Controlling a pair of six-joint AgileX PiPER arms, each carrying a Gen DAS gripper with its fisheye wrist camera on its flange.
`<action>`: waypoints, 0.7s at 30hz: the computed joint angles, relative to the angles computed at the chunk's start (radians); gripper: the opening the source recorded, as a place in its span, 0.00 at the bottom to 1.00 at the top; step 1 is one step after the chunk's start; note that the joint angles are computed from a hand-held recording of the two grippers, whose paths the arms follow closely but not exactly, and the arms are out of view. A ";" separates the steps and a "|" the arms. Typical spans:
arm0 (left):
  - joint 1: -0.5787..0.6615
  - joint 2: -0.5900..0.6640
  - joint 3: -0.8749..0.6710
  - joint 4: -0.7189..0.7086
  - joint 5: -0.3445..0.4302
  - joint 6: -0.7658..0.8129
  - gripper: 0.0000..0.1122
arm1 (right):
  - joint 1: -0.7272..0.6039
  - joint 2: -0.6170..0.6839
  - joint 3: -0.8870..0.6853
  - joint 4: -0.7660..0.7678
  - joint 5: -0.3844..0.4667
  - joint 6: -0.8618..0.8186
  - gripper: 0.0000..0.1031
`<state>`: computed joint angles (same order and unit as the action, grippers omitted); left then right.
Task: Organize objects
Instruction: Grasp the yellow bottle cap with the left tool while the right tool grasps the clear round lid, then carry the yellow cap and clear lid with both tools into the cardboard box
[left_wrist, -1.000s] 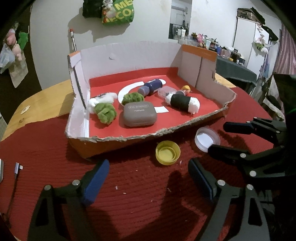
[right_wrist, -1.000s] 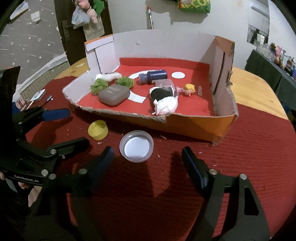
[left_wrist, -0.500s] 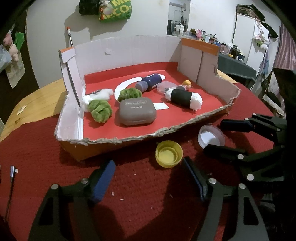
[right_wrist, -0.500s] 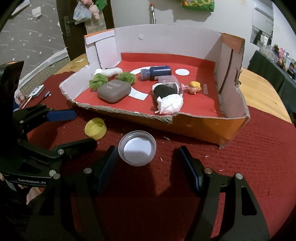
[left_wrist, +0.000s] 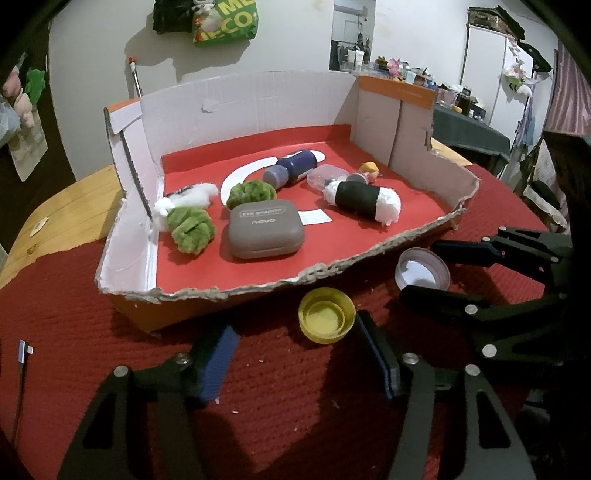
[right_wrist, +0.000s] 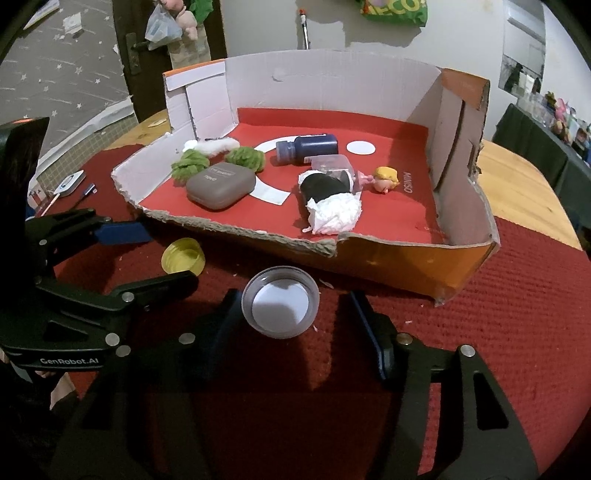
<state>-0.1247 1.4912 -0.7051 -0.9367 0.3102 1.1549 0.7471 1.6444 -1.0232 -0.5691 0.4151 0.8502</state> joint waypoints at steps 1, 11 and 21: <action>0.000 0.001 -0.001 -0.004 0.000 0.003 0.55 | 0.002 0.001 0.000 -0.004 0.000 0.003 0.52; -0.023 -0.011 0.008 -0.033 0.006 0.048 0.28 | 0.003 -0.005 0.004 -0.003 0.000 0.012 0.39; -0.027 -0.042 0.034 -0.043 0.010 0.061 0.28 | 0.017 -0.022 0.017 0.022 -0.003 0.002 0.38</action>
<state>-0.1515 1.4494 -0.6706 -0.9802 0.3202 1.2159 0.7645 1.6223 -1.0067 -0.5471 0.4120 0.8521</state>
